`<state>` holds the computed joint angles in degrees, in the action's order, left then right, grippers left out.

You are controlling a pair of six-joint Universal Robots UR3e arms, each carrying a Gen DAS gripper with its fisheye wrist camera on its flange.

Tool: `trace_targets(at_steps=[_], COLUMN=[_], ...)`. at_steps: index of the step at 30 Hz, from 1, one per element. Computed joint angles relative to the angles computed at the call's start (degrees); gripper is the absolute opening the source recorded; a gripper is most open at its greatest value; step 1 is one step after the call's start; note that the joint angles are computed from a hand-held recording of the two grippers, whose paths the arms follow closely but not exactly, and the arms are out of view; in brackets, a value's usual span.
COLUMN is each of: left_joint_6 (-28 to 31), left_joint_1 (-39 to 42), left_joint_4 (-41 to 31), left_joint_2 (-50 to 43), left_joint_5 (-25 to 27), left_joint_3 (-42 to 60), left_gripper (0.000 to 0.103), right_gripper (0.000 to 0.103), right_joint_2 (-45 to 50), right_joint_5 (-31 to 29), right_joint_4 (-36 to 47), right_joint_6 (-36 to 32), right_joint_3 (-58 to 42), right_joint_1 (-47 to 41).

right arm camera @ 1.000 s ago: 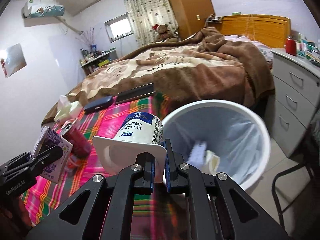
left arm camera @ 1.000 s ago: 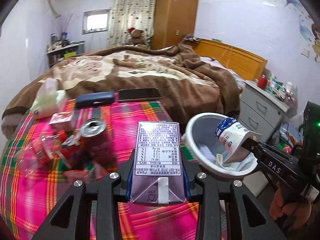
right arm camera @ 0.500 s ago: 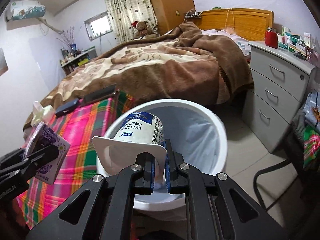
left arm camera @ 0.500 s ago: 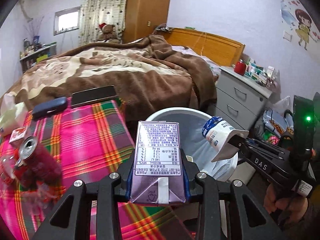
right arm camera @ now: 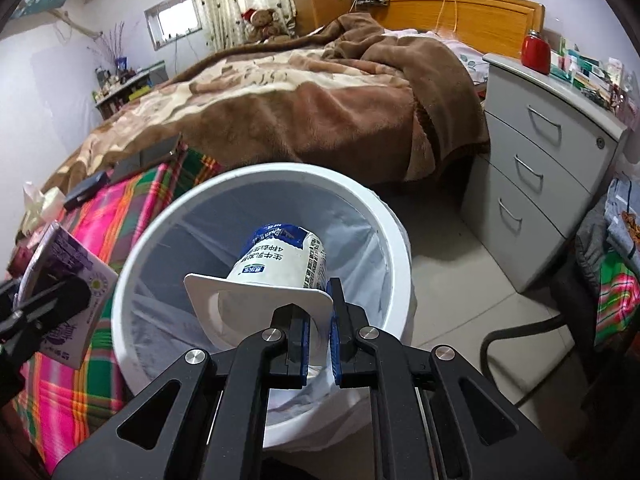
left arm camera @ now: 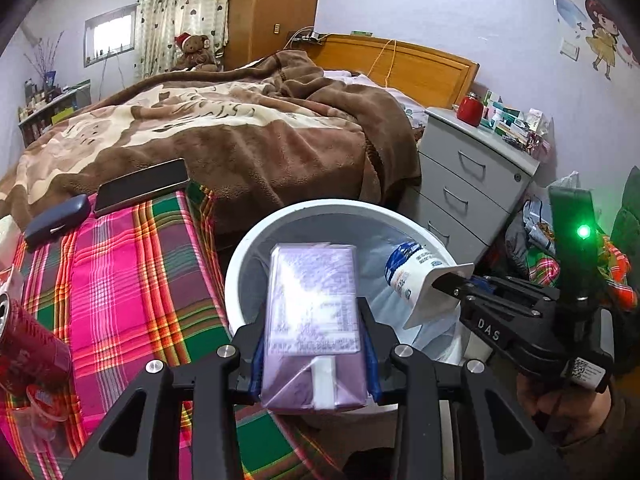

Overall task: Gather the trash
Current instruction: 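Carry the milk carton and yogurt cup with both tools over the white bin, then open both tools to drop the carton and yogurt cup into the bin, then move both open tools back over the trash on the cloth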

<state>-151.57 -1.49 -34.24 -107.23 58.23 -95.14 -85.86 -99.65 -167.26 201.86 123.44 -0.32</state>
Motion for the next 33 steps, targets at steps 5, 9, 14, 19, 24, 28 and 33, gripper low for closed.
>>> trace_targets(at_steps=[5,9,14,19,24,28,33], left_joint_6=[-0.78,-0.64,-0.08,0.77,2.22,3.78,5.94], left_joint_1=[0.43,1.12,2.75,4.81,7.72,10.6,14.64], left_joint_4=[0.3,0.13,-0.23,-0.9,-0.69,-2.06,-3.71], left_joint_2=[-0.06,0.65,2.5,5.06,8.97,11.78,15.61], left_joint_5=[-0.28,-0.49,-1.36,-2.63,-3.7,-5.34,-7.05], left_joint_3=[0.04,-0.41,-2.15,-4.4,-8.22,-10.31,-13.27], left_gripper=[0.056,0.056,0.056,0.056,0.056,0.056,0.056], right_gripper=[0.057,0.057,0.057,0.057,0.057,0.057,0.057], right_joint_2=[-1.51,-2.34,-3.19,-2.96,-2.63,-1.63,0.02], right_joint_5=[0.46,0.53,0.82,-0.02,-1.08,-1.7,-2.72], right_joint_4=[0.07,-0.49,-1.31,-1.95,-3.2,-3.96,-4.43], right_joint_6=[-0.17,0.33,1.59,3.34,4.28,4.93,5.55], right_joint_3=[1.01,1.53,2.08,1.36,0.65,-0.68,-2.61], right_joint_1=[-0.16,-0.08,0.14,2.0,4.45,6.53,9.38])
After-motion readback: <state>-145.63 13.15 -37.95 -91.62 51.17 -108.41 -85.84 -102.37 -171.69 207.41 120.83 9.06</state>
